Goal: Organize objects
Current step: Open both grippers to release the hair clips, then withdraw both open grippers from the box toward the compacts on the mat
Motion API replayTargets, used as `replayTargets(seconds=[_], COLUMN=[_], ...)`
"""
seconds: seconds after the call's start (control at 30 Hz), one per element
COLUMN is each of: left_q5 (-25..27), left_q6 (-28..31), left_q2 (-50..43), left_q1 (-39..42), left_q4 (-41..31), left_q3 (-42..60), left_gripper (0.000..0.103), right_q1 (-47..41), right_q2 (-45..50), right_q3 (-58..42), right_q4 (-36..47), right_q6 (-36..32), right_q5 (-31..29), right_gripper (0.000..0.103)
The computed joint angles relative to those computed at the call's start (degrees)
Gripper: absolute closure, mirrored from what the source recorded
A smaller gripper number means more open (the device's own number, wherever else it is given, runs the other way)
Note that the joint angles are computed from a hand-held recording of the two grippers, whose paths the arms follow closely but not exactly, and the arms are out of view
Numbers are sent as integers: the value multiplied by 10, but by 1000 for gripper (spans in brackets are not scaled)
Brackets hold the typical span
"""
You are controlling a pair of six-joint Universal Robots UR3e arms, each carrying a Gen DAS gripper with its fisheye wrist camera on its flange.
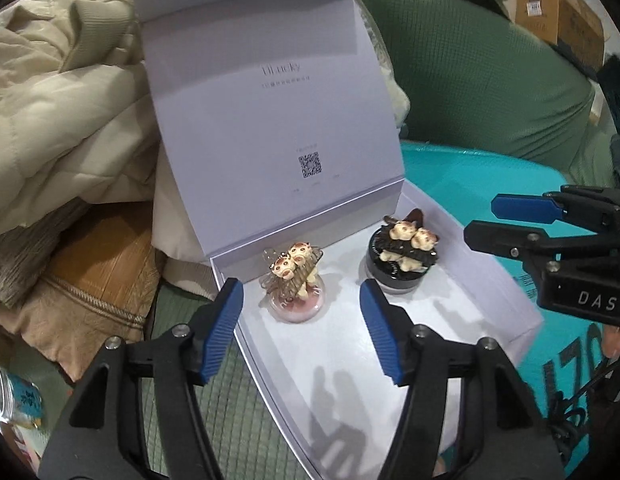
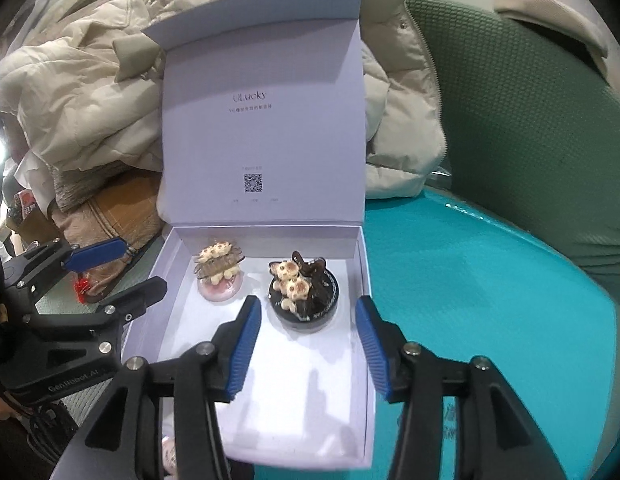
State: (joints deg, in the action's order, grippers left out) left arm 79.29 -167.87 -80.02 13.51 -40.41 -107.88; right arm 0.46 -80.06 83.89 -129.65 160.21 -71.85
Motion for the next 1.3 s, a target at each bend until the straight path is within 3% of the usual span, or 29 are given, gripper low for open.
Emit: replayTargets(seconds=[0.1, 0.13, 0.17, 0.23, 0.5, 0.67, 0.93, 1.3], left_q5=[-6, 13, -3, 13, 16, 14, 14, 52], left_q6=[-4, -21, -17, -25, -26, -25, -25, -28], left_q2=[31, 34, 12, 6, 83, 141, 211, 248], left_q1=[-3, -17, -25, -41, -55, -64, -79, -113], left_q4=[10, 15, 61, 79, 19, -21, -80, -103], left_q3=[-32, -31, -53, -54, -60, -63, -58, -73], left_gripper=[39, 37, 35, 34, 32, 22, 15, 12], right_q1=[-7, -8, -9, -13, -45, -63, -103, -160], right_q2=[-31, -41, -51, -78, -187, -258, -362, -466], right_q3=[18, 24, 32, 53, 117, 153, 189, 249], right_q4=[13, 15, 16, 18, 57, 90, 153, 223], right_q6=[-3, -4, -5, -11, -35, -56, -88, -122], right_q5=[2, 0, -3, -5, 0, 6, 28, 57], right_gripper=[48, 48, 48, 47, 42, 41, 38, 37])
